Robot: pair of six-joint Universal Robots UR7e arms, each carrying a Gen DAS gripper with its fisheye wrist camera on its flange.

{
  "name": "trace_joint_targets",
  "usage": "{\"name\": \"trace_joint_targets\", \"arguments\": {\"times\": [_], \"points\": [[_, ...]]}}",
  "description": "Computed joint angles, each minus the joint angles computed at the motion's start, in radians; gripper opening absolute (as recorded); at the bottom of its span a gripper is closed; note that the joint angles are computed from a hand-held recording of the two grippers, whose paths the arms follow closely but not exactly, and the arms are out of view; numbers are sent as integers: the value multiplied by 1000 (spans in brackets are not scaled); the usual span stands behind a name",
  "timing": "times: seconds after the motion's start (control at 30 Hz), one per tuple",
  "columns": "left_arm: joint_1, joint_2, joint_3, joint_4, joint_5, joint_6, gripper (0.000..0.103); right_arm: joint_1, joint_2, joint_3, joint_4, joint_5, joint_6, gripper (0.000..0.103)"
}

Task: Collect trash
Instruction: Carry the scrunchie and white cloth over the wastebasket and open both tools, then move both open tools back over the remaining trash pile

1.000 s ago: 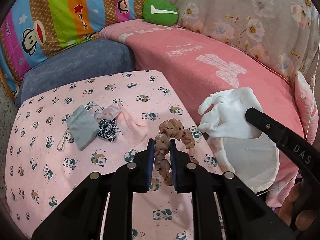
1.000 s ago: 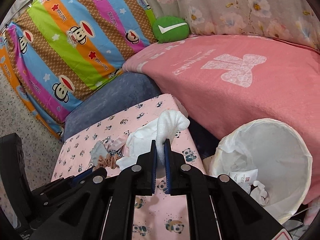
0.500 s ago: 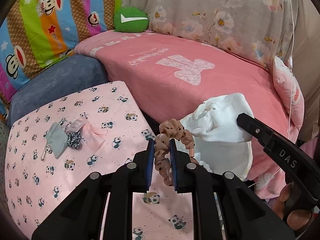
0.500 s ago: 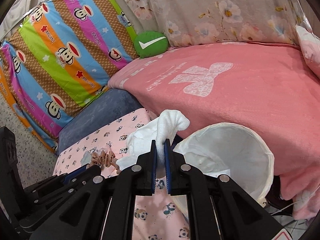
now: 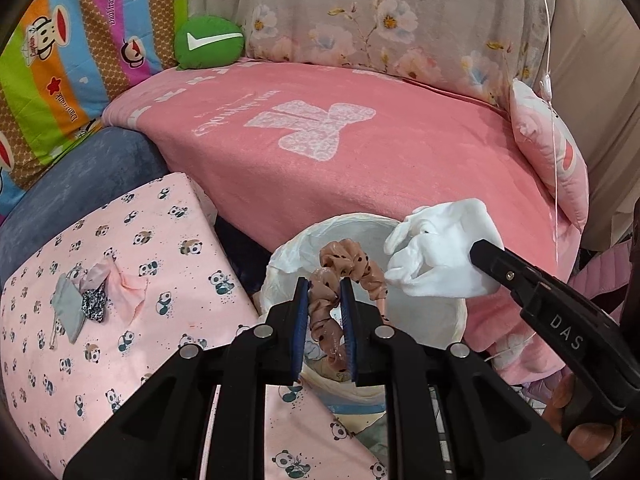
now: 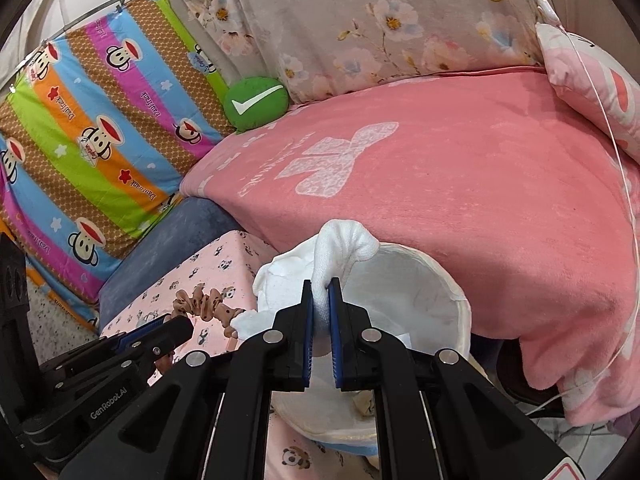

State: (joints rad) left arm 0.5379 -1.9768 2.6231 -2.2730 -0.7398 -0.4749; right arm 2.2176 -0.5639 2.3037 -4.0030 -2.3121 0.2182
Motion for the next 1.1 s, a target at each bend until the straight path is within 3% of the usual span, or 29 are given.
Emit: {"name": "trace_joint_targets", "arguments": {"times": [0.43, 0.47, 0.53, 0.6, 0.83, 1.1], "points": [[37, 132, -1, -127, -20, 32, 20, -71, -1, 32, -55, 32, -36, 9], [39, 138, -3, -128, -19, 26, 24, -73, -1, 29, -53, 32, -40, 9], [41, 141, -6, -119, -6, 4, 53, -72, 0, 23, -48, 31, -44, 9], [29, 131, 1, -120, 25, -17, 72, -66, 6, 15, -56, 22, -50, 15], [24, 102, 1, -107, 49, -19, 73, -49, 16, -2, -56, 10, -52, 25], [10, 29, 10, -37, 56, -51, 73, -11, 18, -19, -19, -12, -48, 29]]}}
